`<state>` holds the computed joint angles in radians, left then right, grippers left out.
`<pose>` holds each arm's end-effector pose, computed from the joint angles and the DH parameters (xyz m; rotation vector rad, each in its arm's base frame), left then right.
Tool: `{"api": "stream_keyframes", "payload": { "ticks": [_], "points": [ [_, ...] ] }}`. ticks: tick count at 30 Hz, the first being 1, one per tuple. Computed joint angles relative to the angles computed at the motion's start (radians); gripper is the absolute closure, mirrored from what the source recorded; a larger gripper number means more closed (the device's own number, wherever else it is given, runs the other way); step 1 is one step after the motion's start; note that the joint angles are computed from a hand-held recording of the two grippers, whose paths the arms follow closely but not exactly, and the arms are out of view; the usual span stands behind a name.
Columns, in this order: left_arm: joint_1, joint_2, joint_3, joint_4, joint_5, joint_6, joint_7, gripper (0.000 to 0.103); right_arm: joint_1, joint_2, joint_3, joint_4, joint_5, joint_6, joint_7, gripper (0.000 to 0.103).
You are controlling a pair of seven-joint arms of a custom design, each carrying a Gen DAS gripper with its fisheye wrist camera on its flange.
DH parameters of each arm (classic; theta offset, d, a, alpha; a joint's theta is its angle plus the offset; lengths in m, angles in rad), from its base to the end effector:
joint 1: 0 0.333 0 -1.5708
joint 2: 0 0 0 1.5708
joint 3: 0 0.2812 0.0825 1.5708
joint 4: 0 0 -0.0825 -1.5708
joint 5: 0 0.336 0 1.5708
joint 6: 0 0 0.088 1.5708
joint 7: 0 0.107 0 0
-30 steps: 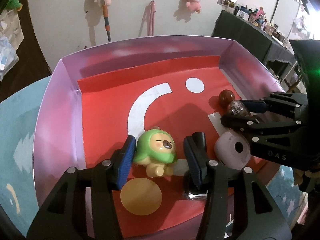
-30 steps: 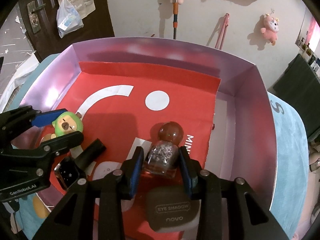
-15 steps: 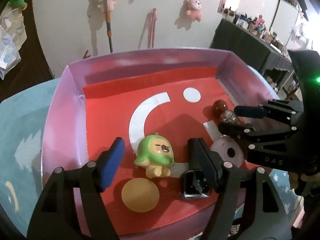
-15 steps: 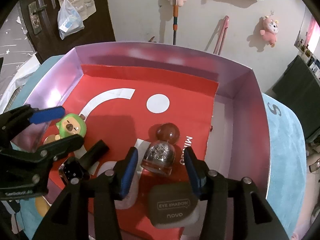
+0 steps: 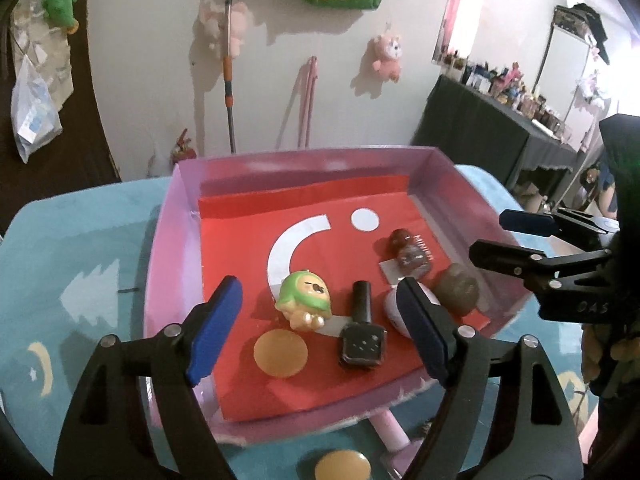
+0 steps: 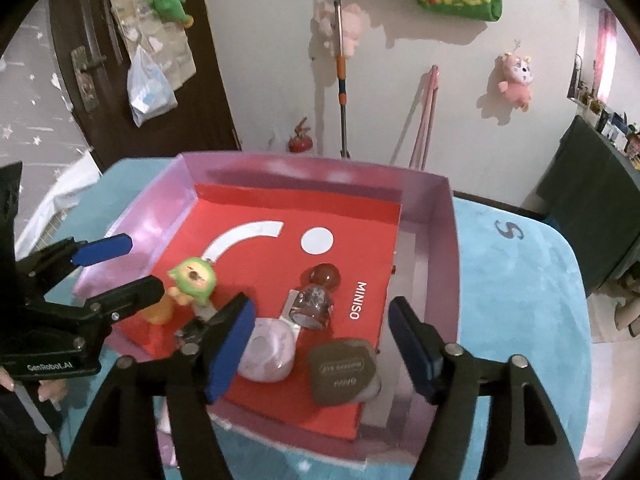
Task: Organize rigid objects
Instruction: 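Open both tools to release the items and lift away from the box, then move the left tool to the orange sponge puff while the right tool approaches the glass cup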
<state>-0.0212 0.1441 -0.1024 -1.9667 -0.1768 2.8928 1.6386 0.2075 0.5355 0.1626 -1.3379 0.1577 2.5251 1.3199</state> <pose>0.5870 -0.0596 0.4830 -1.7799 1.8355 -0.8763 0.6570 0.2232 0.4829 -2.1265 1.3015 -0.3672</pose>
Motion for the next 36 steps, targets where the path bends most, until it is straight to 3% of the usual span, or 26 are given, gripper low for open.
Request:
{"api": "stream_keyframes", "payload": {
  "ticks": [5, 14, 17, 22, 27, 30, 33, 36],
  "points": [
    [-0.011, -0.115, 0.001, -0.135, 0.035, 0.095, -0.048, 0.017, -0.038, -0.152, 0.035, -0.201, 0.087, 0.112, -0.055, 0.018],
    [-0.037, -0.311, -0.024, -0.376, -0.105, 0.242, 0.02, 0.014, -0.021, -0.428, 0.038, -0.559, 0.292, 0.312, -0.211, 0.004],
    [-0.128, -0.364, 0.033, -0.455, -0.204, 0.29, 0.08, 0.009, 0.014, -0.523, 0.026, -0.685, 0.409, 0.384, -0.311, 0.0],
    [-0.255, -0.437, 0.106, -0.578, -0.314, 0.354, 0.123, 0.009, 0.112, -0.645, -0.018, -0.873, 0.559, 0.516, -0.436, 0.0],
    [-0.122, -0.469, -0.061, -0.689, -0.292, 0.45, 0.035, 0.009, 0.298, -0.718, -0.139, -0.993, 0.819, 0.605, -0.634, 0.0],
    [-0.103, -0.459, -0.096, -0.728, -0.273, 0.486, -0.003, 0.009, 0.408, -0.723, -0.212, -1.031, 0.931, 0.671, -0.723, 0.0],
    [0.016, -0.438, -0.234, -0.747, -0.298, 0.508, -0.026, 0.009, 0.503, -0.709, -0.29, -1.045, 1.018, 0.698, -0.786, 0.0],
    [0.088, -0.43, -0.317, -0.757, -0.319, 0.508, -0.024, 0.009, 0.483, -0.676, -0.275, -1.047, 1.038, 0.693, -0.786, 0.0]
  ]
}}
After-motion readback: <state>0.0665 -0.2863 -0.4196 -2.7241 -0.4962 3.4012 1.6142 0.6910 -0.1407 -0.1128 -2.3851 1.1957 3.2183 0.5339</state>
